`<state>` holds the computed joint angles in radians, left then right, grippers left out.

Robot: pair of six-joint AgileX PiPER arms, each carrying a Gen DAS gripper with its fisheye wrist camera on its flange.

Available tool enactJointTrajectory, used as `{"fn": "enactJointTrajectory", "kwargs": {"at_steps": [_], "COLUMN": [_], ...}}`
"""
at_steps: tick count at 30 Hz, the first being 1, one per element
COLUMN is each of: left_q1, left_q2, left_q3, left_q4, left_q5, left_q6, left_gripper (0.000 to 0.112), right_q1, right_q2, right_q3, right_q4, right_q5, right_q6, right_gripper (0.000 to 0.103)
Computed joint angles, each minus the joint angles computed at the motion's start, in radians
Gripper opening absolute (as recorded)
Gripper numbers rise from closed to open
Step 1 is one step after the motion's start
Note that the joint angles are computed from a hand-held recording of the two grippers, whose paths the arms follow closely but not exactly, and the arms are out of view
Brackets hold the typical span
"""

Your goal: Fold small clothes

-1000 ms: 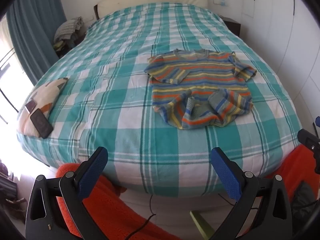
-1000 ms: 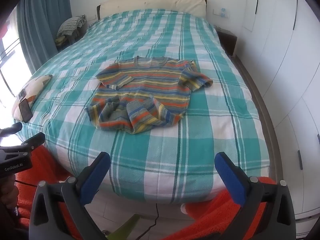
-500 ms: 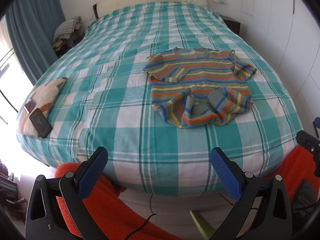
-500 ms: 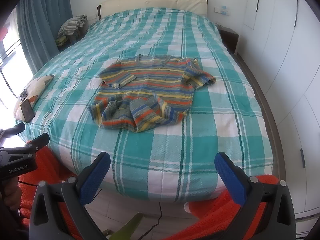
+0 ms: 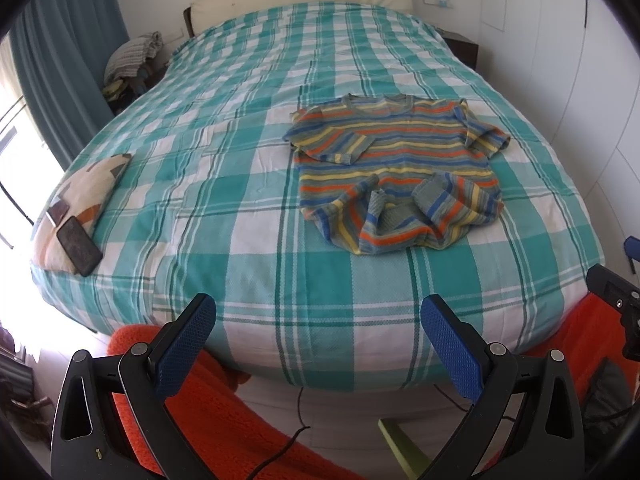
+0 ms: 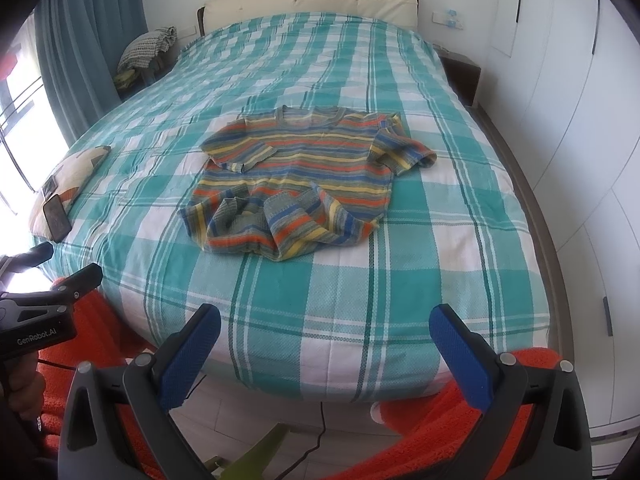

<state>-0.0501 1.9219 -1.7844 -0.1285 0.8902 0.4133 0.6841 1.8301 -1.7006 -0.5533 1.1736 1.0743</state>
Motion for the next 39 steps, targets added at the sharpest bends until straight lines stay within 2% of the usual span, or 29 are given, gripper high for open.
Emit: {"fn": "enactJointTrajectory", "kwargs": {"at_steps": [39], "left_q1": [0.001], "left_q2": [-0.006], "left_q3": [0.033], "left_q4": [0.003], "left_q5": [-0.012], "left_q6": [0.006], "left_gripper": [0.102], "right_q1": [-0.005], "right_q2": [0.016], "right_q3": [0.009], "right_q4": [0.026], "right_q5": [-0.019], "right_q6": [-0.006], "right_gripper": [0.103]}}
